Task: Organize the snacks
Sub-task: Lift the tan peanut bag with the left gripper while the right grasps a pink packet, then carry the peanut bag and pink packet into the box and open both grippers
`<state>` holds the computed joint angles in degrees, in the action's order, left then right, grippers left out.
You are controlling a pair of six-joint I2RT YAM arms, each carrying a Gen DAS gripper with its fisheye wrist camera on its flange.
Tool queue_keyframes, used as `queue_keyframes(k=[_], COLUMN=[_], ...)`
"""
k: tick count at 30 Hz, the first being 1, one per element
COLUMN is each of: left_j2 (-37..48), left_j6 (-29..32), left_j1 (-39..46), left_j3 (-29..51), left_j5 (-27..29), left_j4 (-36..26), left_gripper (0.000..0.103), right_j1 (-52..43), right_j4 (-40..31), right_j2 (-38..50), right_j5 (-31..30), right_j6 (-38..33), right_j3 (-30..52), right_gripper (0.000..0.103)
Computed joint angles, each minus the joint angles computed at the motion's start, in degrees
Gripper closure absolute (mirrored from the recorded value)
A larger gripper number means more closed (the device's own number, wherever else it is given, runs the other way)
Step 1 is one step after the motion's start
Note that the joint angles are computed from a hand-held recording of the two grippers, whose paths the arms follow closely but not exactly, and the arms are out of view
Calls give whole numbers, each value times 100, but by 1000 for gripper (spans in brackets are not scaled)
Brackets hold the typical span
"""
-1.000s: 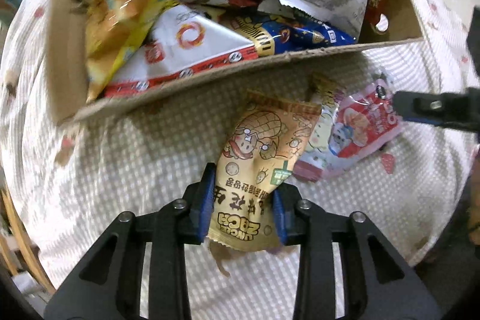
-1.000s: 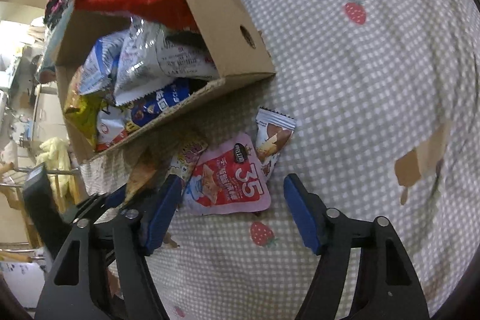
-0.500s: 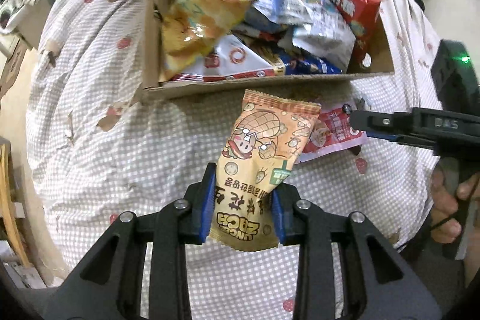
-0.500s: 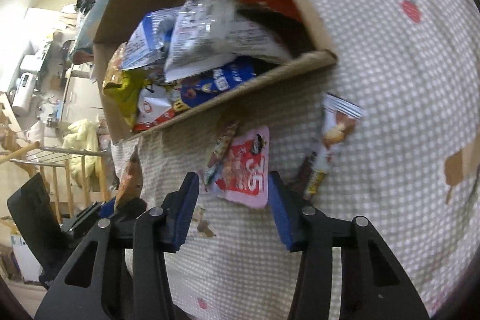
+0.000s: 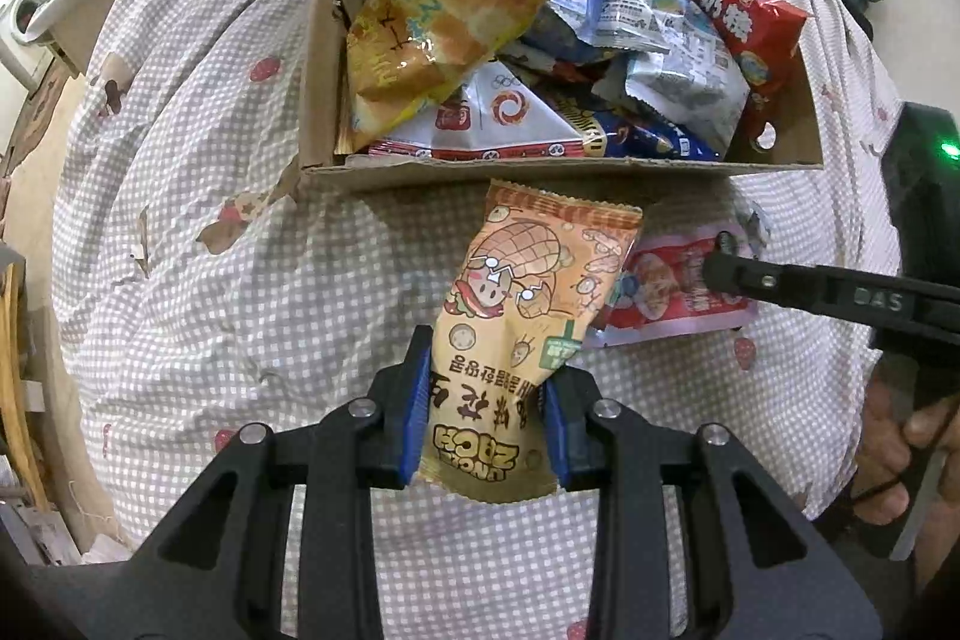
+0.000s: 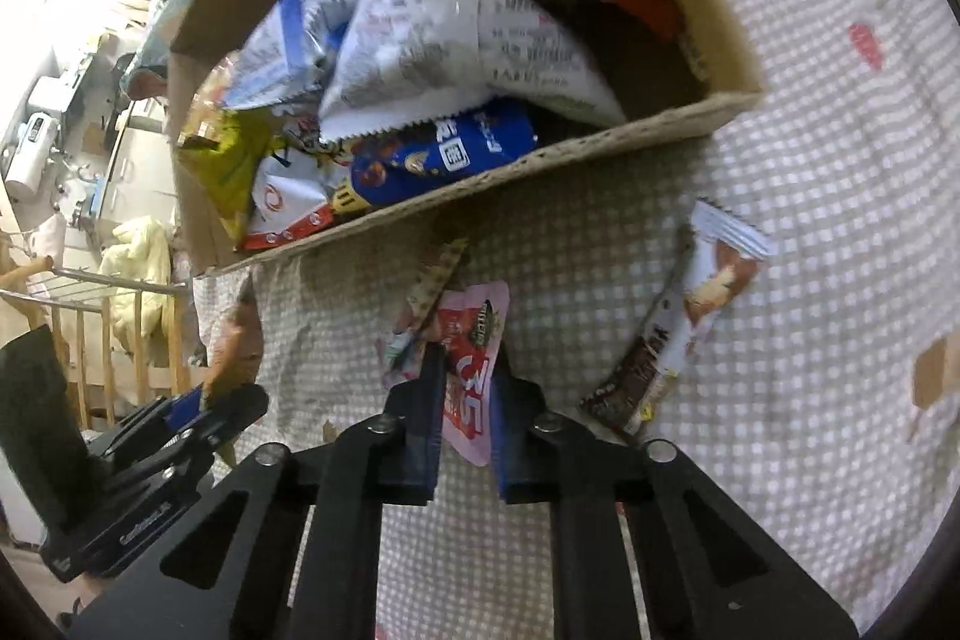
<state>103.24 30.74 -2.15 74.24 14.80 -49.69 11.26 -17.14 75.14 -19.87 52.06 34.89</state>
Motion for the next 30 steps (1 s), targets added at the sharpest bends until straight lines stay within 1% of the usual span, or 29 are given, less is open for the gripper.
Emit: queue_keyframes(k=[2, 3, 5, 11, 13, 14, 16, 17, 22, 27, 28, 30], left_j2=[-59, -103, -202, -457, -560, -609, -701, -749, -913, -1201, -1213, -1307], left_j6=[21, 41, 31, 5, 21, 26, 43, 42, 43, 7, -54, -110], left_j1=[4, 17, 27, 159, 202, 227, 289, 315, 416, 588, 657, 806], left_j3=[-56, -98, -194, -320, -366, -388, -443, -474, -583, -702, -652, -542], left_j5=[11, 9, -1, 59, 73, 90, 127, 139, 194, 331, 404, 630], left_j4=[58, 88, 151, 196, 224, 236, 271, 285, 390, 461, 362, 150], left_gripper=[75, 75, 75, 75, 75, 75, 75, 75, 75, 75, 75, 75], right_j1=[-64, 3, 85, 533, 738, 715, 968, 1035, 1397, 1674, 1648, 1416], right_j4=[-264, -359, -771, -1954, -2300, -2507, -2827, -2943, -3181, -2998, -2967, -2824], right_j2=[-443, -610, -1004, -2621, -3009, -3280, -3586, -3785, -4326, -4458, -4504, -4716], right_j5=[28, 107, 308, 1138, 1406, 1404, 1769, 1851, 2337, 2882, 2883, 2671], right_j6=[39, 118, 140, 571, 637, 577, 649, 684, 878, 897, 881, 865], right_j3=[-88, -88, -45, -79, -9, 18, 129, 133, 230, 359, 371, 260], right_gripper=[95, 95, 96, 96, 96, 96, 96, 96, 96, 96, 96, 96])
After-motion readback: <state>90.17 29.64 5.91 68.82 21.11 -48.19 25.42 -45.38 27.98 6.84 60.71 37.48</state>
